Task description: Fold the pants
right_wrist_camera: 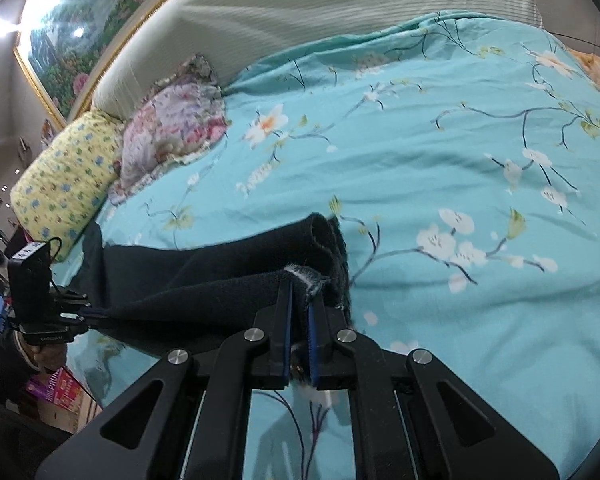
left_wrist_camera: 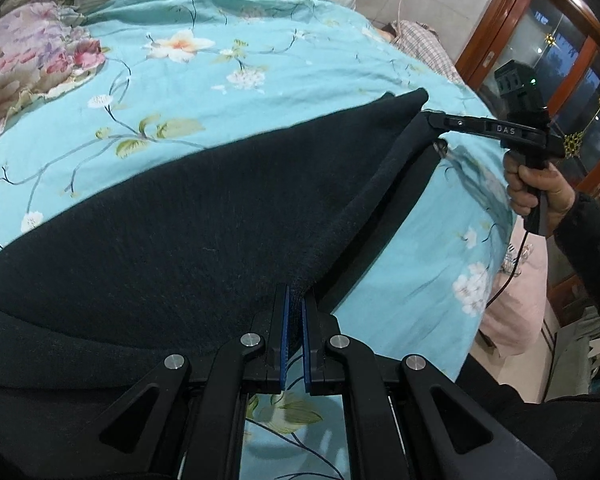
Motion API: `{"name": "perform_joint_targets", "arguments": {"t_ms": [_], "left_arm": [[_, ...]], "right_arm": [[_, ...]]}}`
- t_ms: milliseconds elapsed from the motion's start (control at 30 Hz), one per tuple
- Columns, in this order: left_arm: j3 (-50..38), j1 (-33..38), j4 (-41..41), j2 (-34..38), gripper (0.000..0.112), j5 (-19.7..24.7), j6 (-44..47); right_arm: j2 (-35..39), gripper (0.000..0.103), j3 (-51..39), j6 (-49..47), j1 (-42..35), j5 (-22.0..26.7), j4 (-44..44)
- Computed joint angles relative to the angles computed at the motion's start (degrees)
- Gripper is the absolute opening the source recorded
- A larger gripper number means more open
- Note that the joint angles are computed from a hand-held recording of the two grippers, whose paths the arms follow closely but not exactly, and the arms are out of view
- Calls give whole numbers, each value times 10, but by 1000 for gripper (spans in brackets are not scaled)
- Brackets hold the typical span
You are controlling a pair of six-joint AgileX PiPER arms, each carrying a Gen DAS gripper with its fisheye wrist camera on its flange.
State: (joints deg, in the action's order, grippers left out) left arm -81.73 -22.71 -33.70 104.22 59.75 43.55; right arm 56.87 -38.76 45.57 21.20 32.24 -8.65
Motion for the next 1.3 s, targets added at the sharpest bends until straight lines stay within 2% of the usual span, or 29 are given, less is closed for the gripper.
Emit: {"name": "perform_joint_targets", "arguments": {"t_ms": [100,167,233,267,300,400,500,600,700,933,1133,1300], "left_arm": [[5,-7,12,9,9,-7,-8],[16,-9,7,2,24,-13,-5],[23,-9,0,-6,38,-9,0],[29,-9,-2,-12,41,-10,3],[36,-9,-2,-20,41,-15,5],[61,-5,0,-42,43,-28,7],[75,21,-17,-60,43,-18,11],[86,58,-34,-79,45,-9,13],[94,102,-45,-95,48,-4,8],[63,235,-72,-82,49,30,-1],[-12,324,-65,-36,54,57,-17],[-126,377,-52,31,55,92,-37]], "right_arm": [[11,9,-3,53,24,24,-43],[11,13,-5,79,36,37,-56],[9,28,-13,132,61,68,-92],[7,46,-20,167,79,93,-118],[7,56,-25,201,99,113,-143],[-16,56,-29,292,153,157,-206],[-21,56,-48,386,220,198,-275],[2,56,-73,441,266,207,-324],[39,56,-97,454,271,156,-338],[183,56,-169,429,257,-7,-310],[310,56,-260,355,258,-82,-239],[403,56,-352,190,246,-113,-85]]}}
